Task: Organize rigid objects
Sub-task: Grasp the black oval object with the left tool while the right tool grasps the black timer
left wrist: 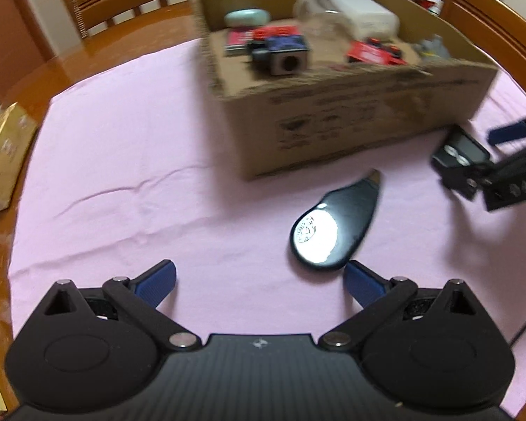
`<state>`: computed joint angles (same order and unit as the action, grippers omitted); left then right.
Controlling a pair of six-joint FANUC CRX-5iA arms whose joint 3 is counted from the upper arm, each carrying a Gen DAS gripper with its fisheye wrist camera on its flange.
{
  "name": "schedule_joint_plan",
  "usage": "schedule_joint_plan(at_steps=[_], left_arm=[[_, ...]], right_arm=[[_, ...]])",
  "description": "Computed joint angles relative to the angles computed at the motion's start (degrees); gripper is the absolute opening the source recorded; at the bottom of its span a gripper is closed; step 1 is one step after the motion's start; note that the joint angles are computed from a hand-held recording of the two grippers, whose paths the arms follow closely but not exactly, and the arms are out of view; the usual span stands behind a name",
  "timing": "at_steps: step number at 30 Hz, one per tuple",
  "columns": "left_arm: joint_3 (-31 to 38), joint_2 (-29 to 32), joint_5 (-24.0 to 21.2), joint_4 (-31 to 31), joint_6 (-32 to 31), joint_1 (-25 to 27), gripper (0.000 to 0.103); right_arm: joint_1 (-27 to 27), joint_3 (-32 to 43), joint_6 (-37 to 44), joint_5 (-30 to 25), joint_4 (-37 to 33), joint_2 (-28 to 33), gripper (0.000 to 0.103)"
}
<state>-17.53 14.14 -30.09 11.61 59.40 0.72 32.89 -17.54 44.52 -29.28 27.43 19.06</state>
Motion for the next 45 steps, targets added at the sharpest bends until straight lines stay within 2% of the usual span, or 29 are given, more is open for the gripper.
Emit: schedule_joint_plan(at_steps=[7, 9, 12, 15, 18, 21, 29, 35, 39, 45], left_arm=[[3.94, 2.08, 1.08, -6.23, 7.98, -0.01, 0.102], [2.87, 1.61, 1.67, -3.38, 5.14, -0.02, 0.102], [-0.59, 0.58, 2.79, 5.14, -3.59, -0.20, 0.102], [-2.59, 0.60, 3.13, 10.54, -8.94, -1.06, 0.102], [-2.53, 1.58, 2.99, 11.26, -9.45, -2.14, 0.103], [-3.98, 1.77, 6.14, 14.14, -11.39, -3.06, 0.102], [-3.05, 3.48, 9.31, 15.35, -10.24, -4.50, 0.102], [-1.68, 4.08, 9.30, 13.04, -5.72, -4.73, 0.099], [-1.73, 3.95, 10.29, 12.76, -4.84, -4.79, 0.090], [-1.39, 4.05, 9.92, 12.24, -4.55, -4.08, 0.090]], right_arm=[[0.01, -0.08, -0.02, 0.06, 0.10, -0.03, 0.103], [0.00, -0.19, -0.22, 0.19, 0.29, -0.04, 0.103], [-0.01, -0.58, -0.74, 0.57, 0.90, -0.23, 0.103], [-0.04, -1.17, -1.28, 1.16, 1.65, -0.49, 0.103], [-0.12, -1.58, -0.68, 1.70, 1.68, -0.77, 0.103], [-0.34, -2.47, 0.91, 2.95, 1.42, -1.30, 0.103], [-0.93, -4.59, 4.70, 6.29, 1.01, -2.60, 0.103], [-1.12, -5.68, 3.62, 7.81, 2.58, -2.83, 0.103], [-1.38, -6.25, 3.50, 8.83, 3.22, -2.89, 0.103], [-1.09, -4.86, 5.31, 7.26, 1.15, -2.52, 0.103]])
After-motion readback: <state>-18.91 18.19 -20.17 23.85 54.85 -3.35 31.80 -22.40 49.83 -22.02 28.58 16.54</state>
